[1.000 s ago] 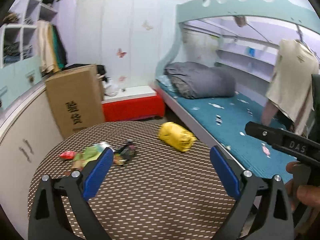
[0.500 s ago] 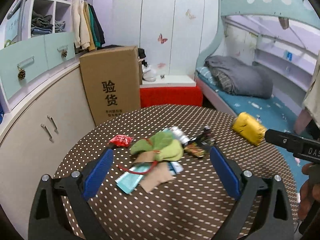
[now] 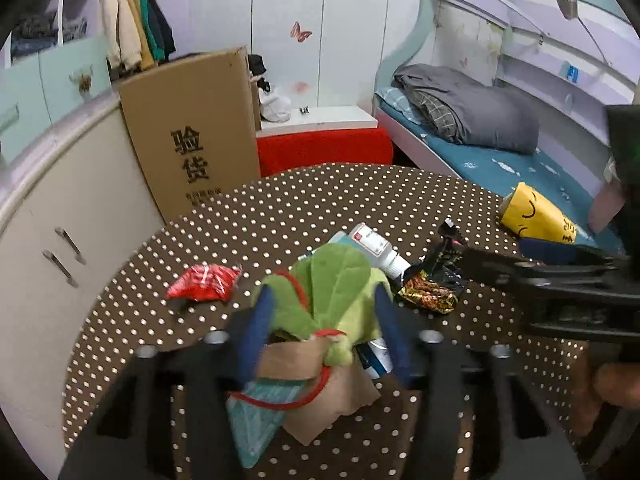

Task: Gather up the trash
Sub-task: 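Grasp the green-leaf packet with the left tool while the right tool grasps the black snack bag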

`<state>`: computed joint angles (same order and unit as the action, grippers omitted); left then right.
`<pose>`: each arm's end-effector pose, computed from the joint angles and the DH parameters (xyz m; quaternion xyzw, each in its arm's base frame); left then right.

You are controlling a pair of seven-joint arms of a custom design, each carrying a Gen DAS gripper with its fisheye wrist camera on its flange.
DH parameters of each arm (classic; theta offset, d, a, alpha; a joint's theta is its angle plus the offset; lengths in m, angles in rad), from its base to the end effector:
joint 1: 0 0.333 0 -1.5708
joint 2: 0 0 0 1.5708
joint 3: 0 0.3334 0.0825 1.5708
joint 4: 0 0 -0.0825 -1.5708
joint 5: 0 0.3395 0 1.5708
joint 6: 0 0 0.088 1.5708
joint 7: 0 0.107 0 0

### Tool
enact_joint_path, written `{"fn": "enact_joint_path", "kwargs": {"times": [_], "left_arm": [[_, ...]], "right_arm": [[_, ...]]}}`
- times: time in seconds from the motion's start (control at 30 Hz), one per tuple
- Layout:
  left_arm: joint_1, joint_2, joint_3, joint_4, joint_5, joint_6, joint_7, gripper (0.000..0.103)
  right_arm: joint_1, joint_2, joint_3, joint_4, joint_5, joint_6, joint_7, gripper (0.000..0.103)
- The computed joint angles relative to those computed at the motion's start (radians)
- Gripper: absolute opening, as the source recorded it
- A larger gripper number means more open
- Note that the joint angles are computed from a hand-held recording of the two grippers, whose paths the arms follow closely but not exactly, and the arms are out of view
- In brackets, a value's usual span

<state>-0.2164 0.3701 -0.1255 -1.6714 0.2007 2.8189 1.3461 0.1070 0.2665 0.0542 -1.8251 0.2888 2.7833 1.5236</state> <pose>0.6367 -0.2221 0.5202 -0.5652 0.7309 -0.3106 0.2233 0.6323 0.0861 0.5077 -0.6514 0.6735 -0.1487 0.3162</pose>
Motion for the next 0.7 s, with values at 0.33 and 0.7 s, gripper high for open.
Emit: {"fn": "enact_joint_path", "kwargs": {"times": [0.33,0.7], "left_arm": [[0.030,-0.051,-0.023,-0.085,-0.062,0.069,0.020,0.019],[-0.001,-0.203,0.015,-0.257,-0.003,0.173,-0.122,0.018]], "right_arm": [[-0.015,-0.007,0.047,-0.024,0.061,0.005,-0.088,0.029],[-0.018,-0.246,-0.003,-0.287,0.323,0.047,-0.260,0.027]]}}
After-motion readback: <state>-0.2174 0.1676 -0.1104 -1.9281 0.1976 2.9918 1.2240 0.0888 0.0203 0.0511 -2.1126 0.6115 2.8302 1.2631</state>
